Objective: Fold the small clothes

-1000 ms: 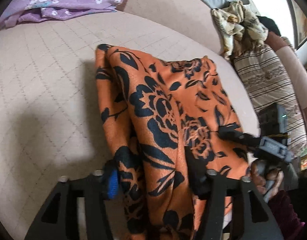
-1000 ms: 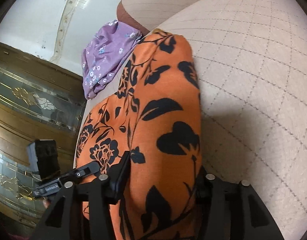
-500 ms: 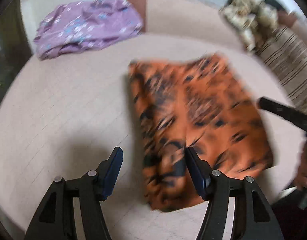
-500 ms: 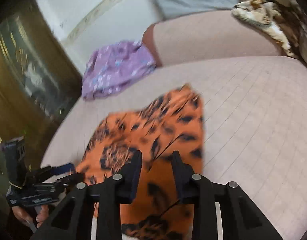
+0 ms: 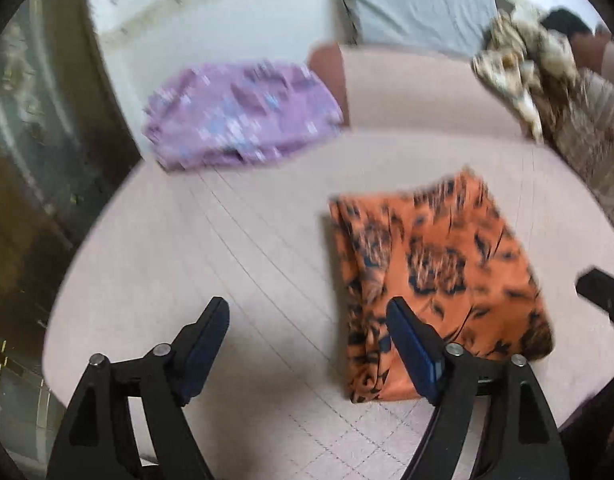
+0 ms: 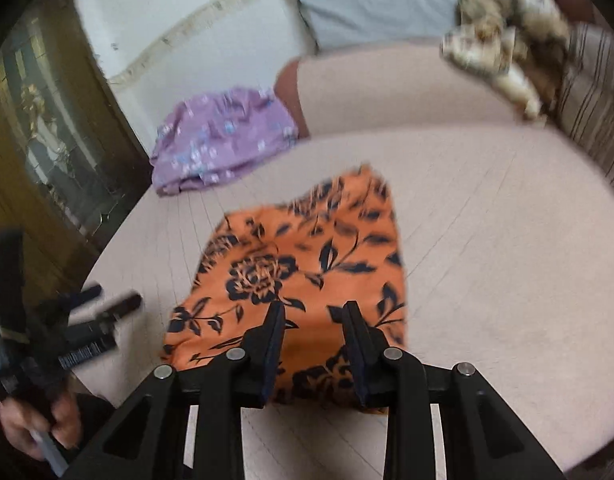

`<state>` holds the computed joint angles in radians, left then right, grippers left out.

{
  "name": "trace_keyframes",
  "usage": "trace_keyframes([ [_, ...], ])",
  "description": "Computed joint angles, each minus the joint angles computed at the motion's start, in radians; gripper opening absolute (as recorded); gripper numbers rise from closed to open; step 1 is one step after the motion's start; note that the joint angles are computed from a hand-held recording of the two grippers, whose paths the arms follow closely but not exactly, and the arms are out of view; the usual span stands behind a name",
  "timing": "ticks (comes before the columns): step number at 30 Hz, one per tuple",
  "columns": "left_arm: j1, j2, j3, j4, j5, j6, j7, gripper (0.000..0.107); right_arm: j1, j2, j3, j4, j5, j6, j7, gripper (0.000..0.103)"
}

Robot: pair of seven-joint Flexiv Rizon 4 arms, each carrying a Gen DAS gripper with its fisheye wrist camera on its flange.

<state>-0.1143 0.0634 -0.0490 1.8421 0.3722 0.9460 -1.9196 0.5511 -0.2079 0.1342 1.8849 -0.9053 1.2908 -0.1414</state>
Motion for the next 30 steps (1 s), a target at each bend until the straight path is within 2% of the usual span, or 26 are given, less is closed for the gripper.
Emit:
trace_keyframes([
  [1, 0.000, 0.024, -0.001, -0.002, 0.022, 0.001, -0.024, 0.086, 0.036, 0.011, -0.030, -0.007, -0.008, -0.022, 0.001, 0.034],
  [3, 0.005, 0.064, -0.011, -0.004, 0.058, 0.008, -0.060, 0.088, 0.025, 0.056, -0.010, 0.002, -0.084, -0.068, 0.046, 0.043],
  [4, 0.010, 0.081, -0.015, -0.006, 0.071, 0.016, -0.069, 0.090, 0.012, 0.081, 0.004, 0.009, -0.120, -0.080, 0.072, 0.063],
  [5, 0.016, 0.100, -0.023, -0.011, 0.085, 0.018, -0.077, 0.090, 0.004, 0.107, 0.009, 0.017, -0.172, -0.085, 0.113, 0.071],
  [7, 0.029, 0.139, -0.044, -0.017, 0.116, 0.017, -0.093, 0.091, -0.011, 0.148, 0.031, 0.019, -0.268, -0.113, 0.174, 0.071],
  [10, 0.050, 0.181, -0.074, -0.016, 0.146, 0.018, -0.119, 0.093, -0.020, 0.185, 0.080, -0.001, -0.306, -0.209, 0.167, 0.071],
  [13, 0.068, 0.231, -0.087, -0.002, 0.149, 0.040, -0.136, 0.100, -0.024, 0.205, 0.116, -0.019, -0.315, -0.276, 0.163, 0.071],
  [17, 0.116, 0.292, -0.126, 0.004, 0.169, 0.050, -0.173, 0.102, -0.025, 0.229, 0.146, -0.023, -0.327, -0.343, 0.156, 0.071],
  [21, 0.171, 0.334, -0.178, -0.008, 0.200, 0.011, -0.210, 0.103, -0.023, 0.246, 0.167, -0.025, -0.304, -0.379, 0.136, 0.071],
  [25, 0.184, 0.362, -0.191, -0.001, 0.204, 0.020, -0.199, 0.103, -0.017, 0.254, 0.182, -0.026, -0.291, -0.407, 0.121, 0.071],
  [30, 0.176, 0.372, -0.182, 0.004, 0.153, 0.032, -0.153, 0.103, -0.006, 0.263, 0.198, -0.029, -0.282, -0.447, 0.118, 0.071],
])
